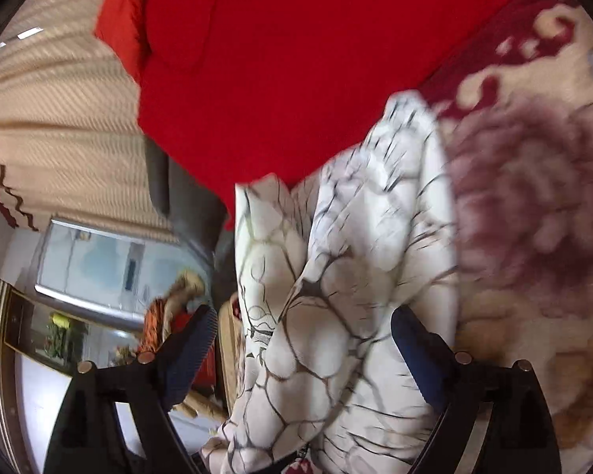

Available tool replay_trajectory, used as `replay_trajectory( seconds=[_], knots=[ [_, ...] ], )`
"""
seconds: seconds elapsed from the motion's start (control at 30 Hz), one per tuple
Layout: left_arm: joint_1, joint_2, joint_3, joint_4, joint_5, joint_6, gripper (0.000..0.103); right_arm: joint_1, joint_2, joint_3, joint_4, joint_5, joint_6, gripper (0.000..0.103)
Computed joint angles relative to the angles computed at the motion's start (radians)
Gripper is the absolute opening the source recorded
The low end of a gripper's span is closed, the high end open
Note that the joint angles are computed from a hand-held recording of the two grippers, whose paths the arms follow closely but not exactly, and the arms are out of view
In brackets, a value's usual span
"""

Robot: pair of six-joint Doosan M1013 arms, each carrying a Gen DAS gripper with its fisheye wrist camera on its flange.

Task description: Fold large clothes

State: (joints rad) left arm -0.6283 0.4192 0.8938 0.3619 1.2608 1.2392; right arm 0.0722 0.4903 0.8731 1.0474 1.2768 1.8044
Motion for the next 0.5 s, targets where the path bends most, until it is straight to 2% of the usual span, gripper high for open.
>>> replay_trajectory(
  seconds=[0.13, 0.2, 0.27, 0.3, 0.33, 0.4, 0.5],
  knots=[
    [-0.005, -0.012, 0.023, -0.003, -0.030, 0.014, 0.017, 0.042, 0.041, -0.120, -0.127, 0.018, -0.017, 0.092],
    [0.000, -0.014, 0.027, -0.029, -0.049, 0.021, 0.017, 0.063, 0.079, -0.189, -0.189, 0.063, -0.023, 0.089],
    [0.010, -0.019, 0.032, -0.064, -0.065, 0.032, 0.017, 0.076, 0.107, -0.218, -0.200, 0.086, -0.031, 0.060],
    [0.014, -0.020, 0.028, -0.080, -0.066, 0.038, 0.017, 0.083, 0.121, -0.239, -0.208, 0.095, -0.033, 0.039],
    [0.017, -0.014, 0.010, -0.095, -0.057, 0.048, 0.017, 0.087, 0.127, -0.253, -0.219, 0.096, -0.037, 0.034],
    [0.017, -0.001, -0.025, -0.112, -0.051, 0.073, 0.017, 0.086, 0.115, -0.251, -0.233, 0.045, -0.085, 0.020],
    [0.019, 0.052, -0.138, -0.158, -0.027, 0.132, 0.017, 0.077, 0.100, -0.259, -0.235, -0.042, -0.121, 0.013]
  ],
)
